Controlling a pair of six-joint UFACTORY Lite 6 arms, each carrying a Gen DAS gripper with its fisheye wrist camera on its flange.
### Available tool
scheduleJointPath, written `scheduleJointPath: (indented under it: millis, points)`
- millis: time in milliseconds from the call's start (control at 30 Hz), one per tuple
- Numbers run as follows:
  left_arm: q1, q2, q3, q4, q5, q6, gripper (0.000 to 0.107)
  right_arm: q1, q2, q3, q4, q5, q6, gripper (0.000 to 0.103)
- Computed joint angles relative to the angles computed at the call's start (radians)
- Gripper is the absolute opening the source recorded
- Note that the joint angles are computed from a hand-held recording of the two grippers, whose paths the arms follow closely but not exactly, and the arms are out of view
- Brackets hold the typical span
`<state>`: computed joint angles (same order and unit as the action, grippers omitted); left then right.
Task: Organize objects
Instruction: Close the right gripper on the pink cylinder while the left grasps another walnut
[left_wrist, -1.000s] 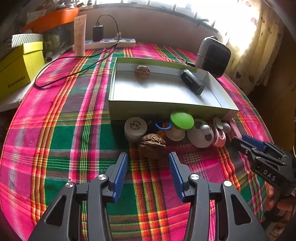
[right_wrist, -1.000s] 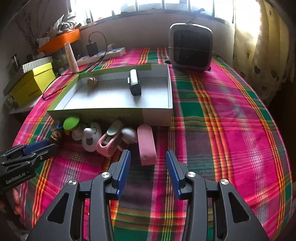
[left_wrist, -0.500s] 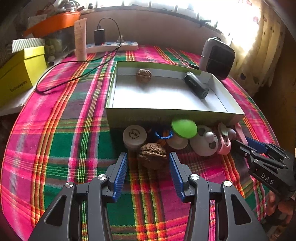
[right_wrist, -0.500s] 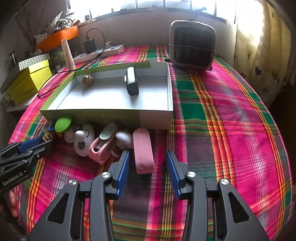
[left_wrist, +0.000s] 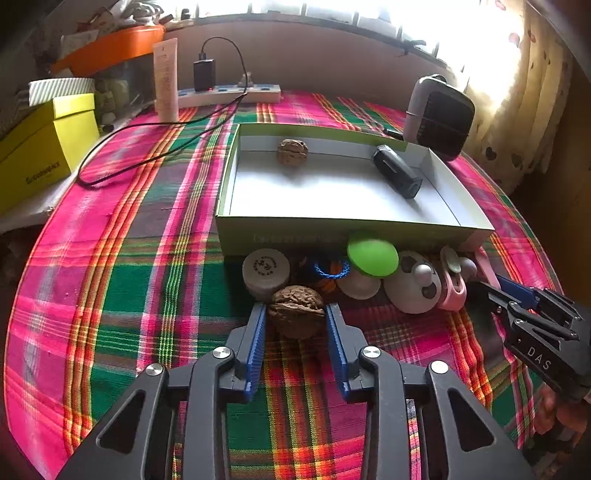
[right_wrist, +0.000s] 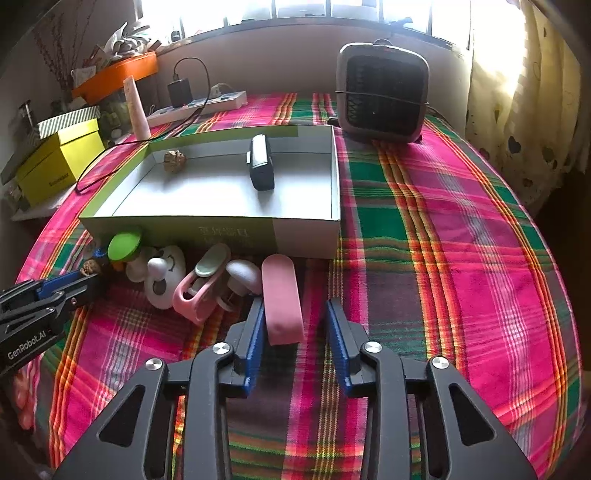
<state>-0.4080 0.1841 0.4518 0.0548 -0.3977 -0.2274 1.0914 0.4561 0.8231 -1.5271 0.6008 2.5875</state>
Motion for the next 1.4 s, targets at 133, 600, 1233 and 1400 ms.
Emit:
scheduleJointPath:
  millis: [133, 600, 1233, 1400]
  points:
    - [0.001, -0.008, -0.006, 0.011, 0.001, -0.013, 0.030, 0.001, -0.002, -0.003, 0.001, 0.002, 0.007, 0.025]
    - [-0.004, -0.047, -0.044, 0.022, -0.003, -0.026, 0.029, 0.018, -0.036, -0.044, -0.021, 0.003, 0.062, 0.019]
    - [-0.019, -0.136, -0.093, 0.048, 0.014, -0.045, 0.030, 0.071, -0.068, -0.044, 0.010, 0.026, 0.036, 0.019]
    - [-0.022, -0.172, -0.101, 0.047, 0.027, -0.042, 0.029, 0.084, -0.090, -0.040, 0.032, 0.045, 0.005, 0.019]
